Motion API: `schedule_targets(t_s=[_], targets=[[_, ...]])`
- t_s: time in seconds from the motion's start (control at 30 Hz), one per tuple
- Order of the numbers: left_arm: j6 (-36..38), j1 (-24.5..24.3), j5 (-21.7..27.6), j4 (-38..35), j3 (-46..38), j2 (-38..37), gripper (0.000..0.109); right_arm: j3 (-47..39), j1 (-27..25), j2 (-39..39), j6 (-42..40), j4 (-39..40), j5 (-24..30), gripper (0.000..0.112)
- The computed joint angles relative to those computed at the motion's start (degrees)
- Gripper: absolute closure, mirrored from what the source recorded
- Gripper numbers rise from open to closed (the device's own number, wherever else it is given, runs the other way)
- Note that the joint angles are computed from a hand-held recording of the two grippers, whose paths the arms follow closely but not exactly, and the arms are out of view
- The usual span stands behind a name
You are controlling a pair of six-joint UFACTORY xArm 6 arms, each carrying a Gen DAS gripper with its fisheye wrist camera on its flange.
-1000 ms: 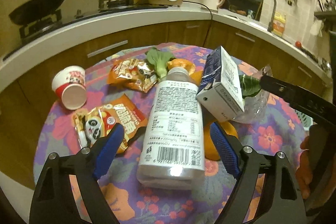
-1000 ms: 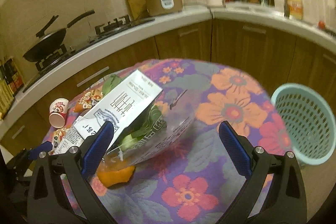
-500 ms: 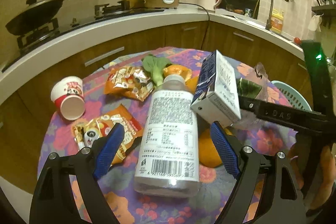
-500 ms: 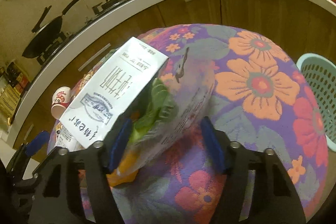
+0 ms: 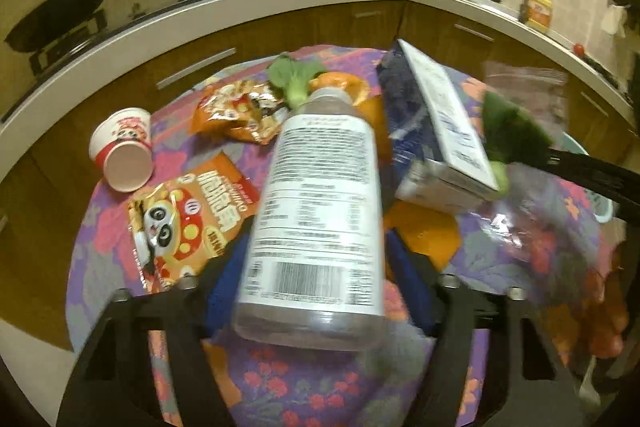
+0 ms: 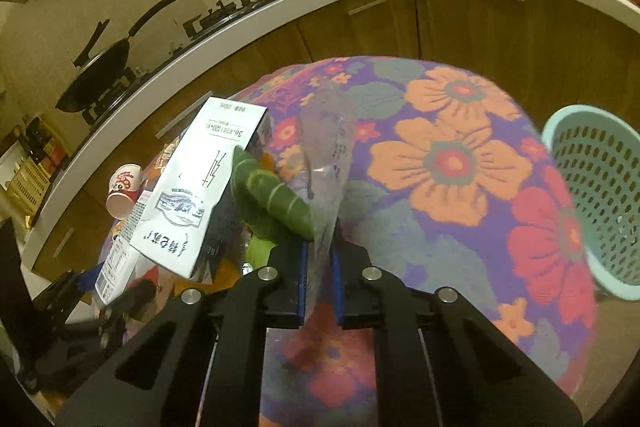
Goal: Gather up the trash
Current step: 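Grasp the clear plastic bag with the right tool while the left tool grasps the water bottle, then lift the plastic bag and water bottle and carry both toward the blue basket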
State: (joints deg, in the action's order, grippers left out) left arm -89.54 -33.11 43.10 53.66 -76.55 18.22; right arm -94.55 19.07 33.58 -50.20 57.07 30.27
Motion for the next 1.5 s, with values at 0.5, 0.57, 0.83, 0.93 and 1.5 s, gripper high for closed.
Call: schedule_targets(t_s=[0.5,0.57,0.83,0.93,1.5], targets=[[-14.3,-2.04,0.43,8.61,3.69,-3.7,0.048,10.81,1.02,-10.97,-26.65,10.52,-10.42,0.105],[-16.15,-2.35,0.31,9.4,4.36,-4.1,0.048,11.85,1.14,-11.58,-28.55,9.81,-10.65,0.105],[-16.15,-3.0,-0.74,8.1,5.63,-4.02,0.048,13.69,-1.49,-11.32,-27.89,1.39,-1.85,0.105],[-15.39,-3.13,-0.59,7.22,5.43,-3.71,0.047,14.03,-2.57,-11.03,-27.48,-0.27,0.36,0.092],[-14.11,-3.26,-0.26,6.23,5.68,-3.94,0.047,11.85,-9.67,-9.33,-25.54,2.6,4.99,0.044]])
